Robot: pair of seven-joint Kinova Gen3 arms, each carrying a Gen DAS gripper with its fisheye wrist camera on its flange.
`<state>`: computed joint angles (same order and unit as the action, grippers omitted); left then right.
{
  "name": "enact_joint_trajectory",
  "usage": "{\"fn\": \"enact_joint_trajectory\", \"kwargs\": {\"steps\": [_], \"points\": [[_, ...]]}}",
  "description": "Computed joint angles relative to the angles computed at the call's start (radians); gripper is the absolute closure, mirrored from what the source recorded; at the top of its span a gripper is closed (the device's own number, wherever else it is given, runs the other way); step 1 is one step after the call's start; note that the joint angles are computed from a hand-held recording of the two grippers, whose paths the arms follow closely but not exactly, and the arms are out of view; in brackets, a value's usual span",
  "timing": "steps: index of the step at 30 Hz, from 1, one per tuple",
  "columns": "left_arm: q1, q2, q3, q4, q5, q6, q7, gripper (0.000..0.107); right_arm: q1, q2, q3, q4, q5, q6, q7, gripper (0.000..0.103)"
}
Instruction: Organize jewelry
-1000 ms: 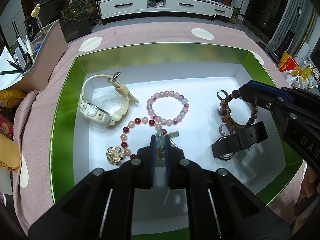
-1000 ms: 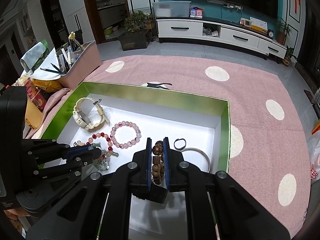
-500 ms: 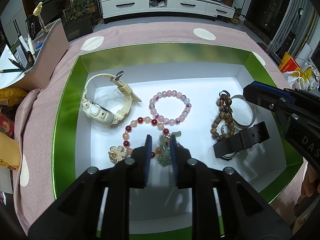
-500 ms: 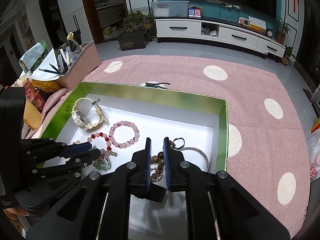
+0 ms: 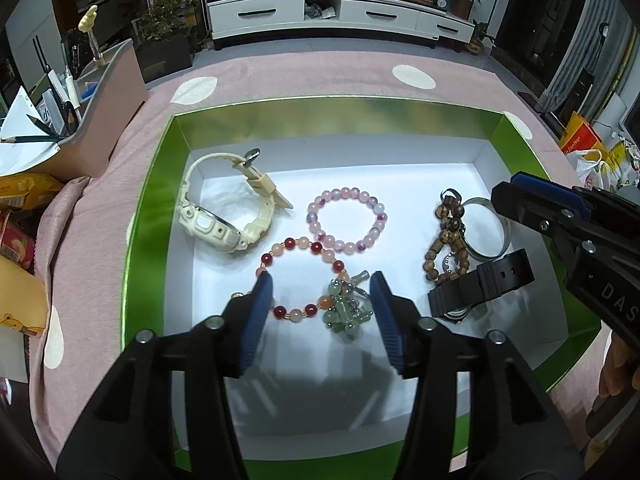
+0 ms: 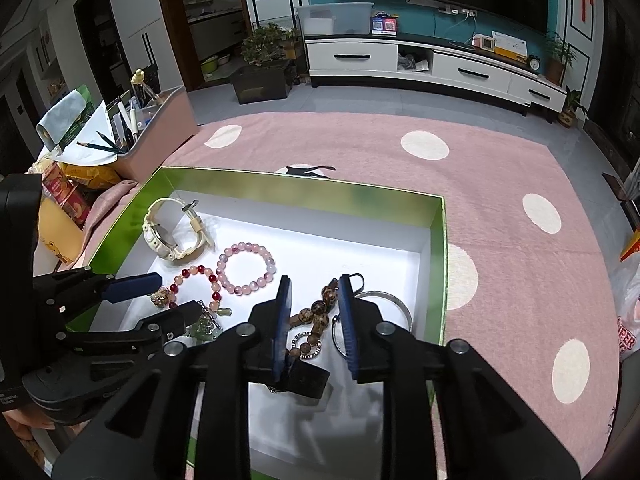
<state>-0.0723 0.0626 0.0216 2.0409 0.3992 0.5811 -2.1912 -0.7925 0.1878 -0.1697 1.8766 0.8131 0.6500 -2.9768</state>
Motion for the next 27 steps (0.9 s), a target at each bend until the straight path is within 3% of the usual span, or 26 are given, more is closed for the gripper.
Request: {"fn": "enact_joint_trajectory", "kwargs": {"steps": [11, 13, 17, 22, 27], "points": [[-0.001, -0.05, -0.021, 0.003, -0.004, 0.01, 0.007, 0.033, -0.009, -0.033, -0.023, 0.012, 0.029, 0.046, -0.057, 0.063], [-0.001, -0.059, -0.026, 0.004, -0.004, 0.012, 0.01, 0.027, -0.013, -0.036, -0.029, 0.012, 0.042, 0.061, -0.078, 0.054], [0.002, -0.076, -0.033, 0.006, -0.023, 0.011, 0.034, 0.02, -0.013, -0.047, -0.042, 0.012, 0.05, 0.089, -0.104, 0.048], [0.006, -0.1, -0.04, 0.007, -0.068, 0.007, 0.091, 0.009, -0.018, -0.06, -0.06, 0.005, 0.059, 0.138, -0.136, 0.032], [0.01, -0.14, -0.052, 0.006, -0.1, 0.014, 0.137, 0.007, -0.028, -0.074, -0.08, -0.004, 0.072, 0.203, -0.181, 0.015]]}}
